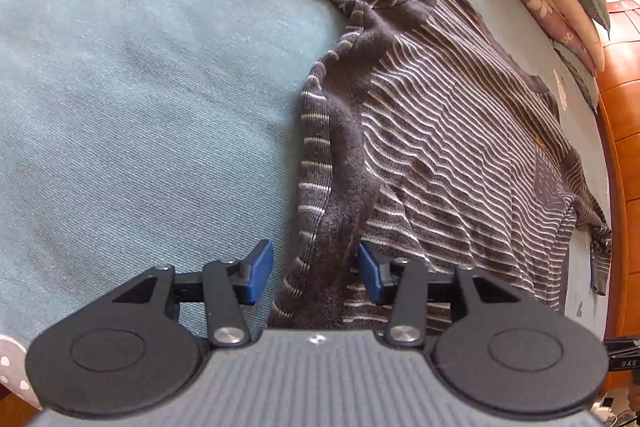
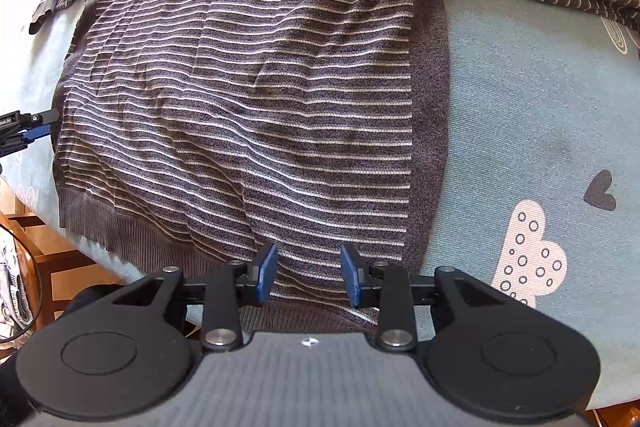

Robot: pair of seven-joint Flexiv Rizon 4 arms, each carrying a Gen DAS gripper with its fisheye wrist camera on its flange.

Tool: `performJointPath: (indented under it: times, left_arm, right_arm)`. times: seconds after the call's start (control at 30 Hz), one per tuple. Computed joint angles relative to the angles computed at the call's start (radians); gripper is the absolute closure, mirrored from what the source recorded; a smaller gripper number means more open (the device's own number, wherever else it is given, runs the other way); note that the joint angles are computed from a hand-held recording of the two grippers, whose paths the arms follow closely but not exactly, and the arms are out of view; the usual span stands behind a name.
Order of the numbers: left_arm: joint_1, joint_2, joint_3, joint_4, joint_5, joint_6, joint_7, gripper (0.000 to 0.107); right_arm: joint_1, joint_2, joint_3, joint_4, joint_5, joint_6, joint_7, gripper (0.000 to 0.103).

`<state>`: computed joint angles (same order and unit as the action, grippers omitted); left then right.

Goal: Fold clothes

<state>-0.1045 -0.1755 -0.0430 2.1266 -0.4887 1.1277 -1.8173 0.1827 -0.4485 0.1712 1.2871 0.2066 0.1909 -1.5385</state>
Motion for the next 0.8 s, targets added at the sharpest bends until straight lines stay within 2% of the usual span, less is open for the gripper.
performJointPath:
  times: [0.03, 0.1, 0.17, 0.3, 0.37, 0.43, 0.47, 0.5, 0.53, 0.67, 0.8]
  left_arm:
    - [0.003, -0.006, 0.000, -0.013, 0.006, -0.028, 0.005, 0.105]
    - [0.002, 0.002, 0.014, -0.041, 0.063, -0.089, -0.010, 0.104]
    - [0.000, 0.027, 0.042, -0.073, 0.176, -0.172, -0.056, 0.104]
    - [0.024, 0.063, 0.059, -0.061, 0.208, -0.266, -0.065, 0.101]
    - [0.033, 0.058, 0.049, -0.057, 0.163, -0.265, -0.029, 0.100]
    - [0.035, 0.050, 0.033, -0.049, 0.092, -0.218, 0.032, 0.099]
    - [0.034, 0.048, 0.030, -0.049, 0.079, -0.212, 0.045, 0.091]
    - [0.033, 0.047, 0.030, -0.054, 0.084, -0.218, 0.044, 0.083]
    - [0.031, 0.045, 0.030, -0.059, 0.090, -0.223, 0.043, 0.081]
    - [0.024, 0.051, 0.043, -0.083, 0.174, -0.265, -0.002, 0.081]
    - [0.026, 0.055, 0.044, -0.079, 0.168, -0.250, -0.030, 0.079]
  right_arm:
    - [0.002, 0.000, 0.000, -0.002, -0.003, 0.000, -0.002, 0.064]
    - [0.004, 0.000, 0.000, -0.003, -0.011, -0.002, -0.009, 0.064]
    - [0.006, 0.002, -0.003, -0.004, -0.020, -0.007, -0.013, 0.064]
    - [0.006, 0.008, -0.008, 0.012, -0.030, 0.014, -0.008, 0.063]
    - [0.007, 0.007, -0.012, 0.025, -0.040, 0.037, -0.001, 0.063]
    - [0.011, 0.008, -0.019, 0.042, -0.059, 0.072, 0.012, 0.062]
    - [0.010, 0.008, -0.020, 0.050, -0.064, 0.089, 0.017, 0.060]
    - [0.007, 0.007, -0.022, 0.055, -0.065, 0.100, 0.021, 0.056]
    - [0.005, 0.007, -0.024, 0.063, -0.070, 0.110, 0.027, 0.056]
    - [0.012, 0.015, -0.037, 0.118, -0.139, 0.187, 0.032, 0.056]
    - [0.008, -0.034, -0.046, 0.099, -0.173, 0.319, 0.021, 0.056]
